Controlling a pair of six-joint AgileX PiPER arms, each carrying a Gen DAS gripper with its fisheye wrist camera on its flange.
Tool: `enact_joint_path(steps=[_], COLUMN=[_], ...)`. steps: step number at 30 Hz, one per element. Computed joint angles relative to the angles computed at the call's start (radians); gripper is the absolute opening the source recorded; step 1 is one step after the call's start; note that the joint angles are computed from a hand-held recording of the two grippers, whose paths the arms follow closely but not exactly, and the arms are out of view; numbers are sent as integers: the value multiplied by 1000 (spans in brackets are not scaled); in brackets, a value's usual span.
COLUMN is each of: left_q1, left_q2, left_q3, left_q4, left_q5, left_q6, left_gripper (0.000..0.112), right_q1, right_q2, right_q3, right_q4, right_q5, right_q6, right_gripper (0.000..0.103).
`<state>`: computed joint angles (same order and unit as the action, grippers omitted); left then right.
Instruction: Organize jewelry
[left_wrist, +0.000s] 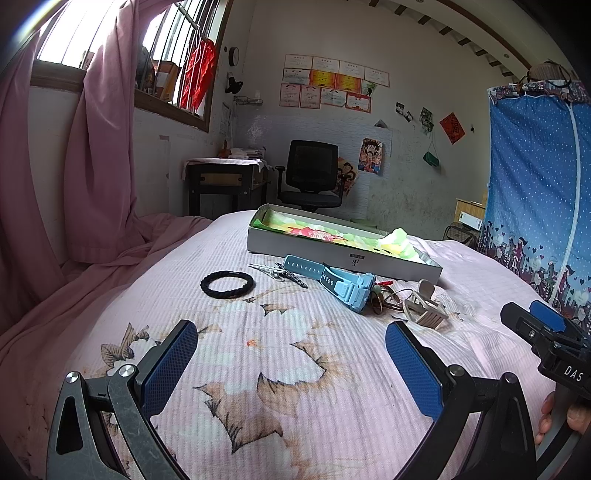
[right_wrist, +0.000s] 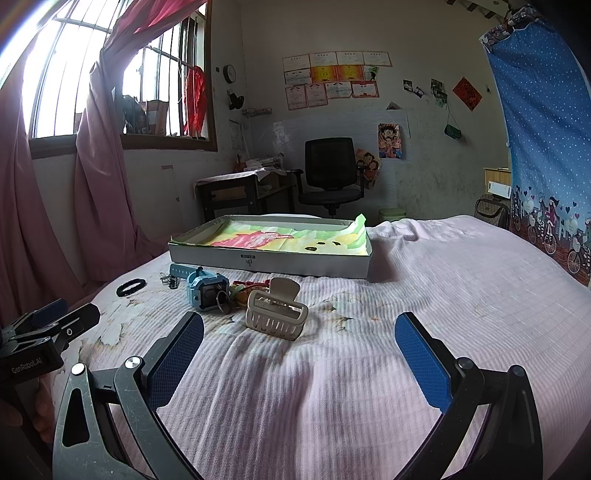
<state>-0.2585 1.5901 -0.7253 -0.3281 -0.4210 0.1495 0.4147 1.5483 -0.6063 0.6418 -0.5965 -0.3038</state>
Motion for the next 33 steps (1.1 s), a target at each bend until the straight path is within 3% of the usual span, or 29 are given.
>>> enact_joint_path(steps=[12, 16, 19, 25, 33], left_q1=[0, 12, 54, 81, 130], left_q2=[1, 0, 20, 53, 144], left_q3=[0, -27, -70, -134, -303], left_q4=[-3, 28, 83, -34, -147], left_q5=[-3, 43, 87, 147, 263], left_q6=[-2, -42, -90, 24, 165], left_gripper=[102, 102, 102, 102, 102], right_q1=[2, 5, -15, -88, -124], right_q2=[1, 1, 0, 27, 127], right_q3=[-2, -9, -27, -94, -269], right_q4=[9, 47, 53, -49, -90], right_q5=[2, 19, 73, 186, 338], right_q6=[-9, -44, -60, 6, -35], right_gripper=[102, 102, 102, 102, 102])
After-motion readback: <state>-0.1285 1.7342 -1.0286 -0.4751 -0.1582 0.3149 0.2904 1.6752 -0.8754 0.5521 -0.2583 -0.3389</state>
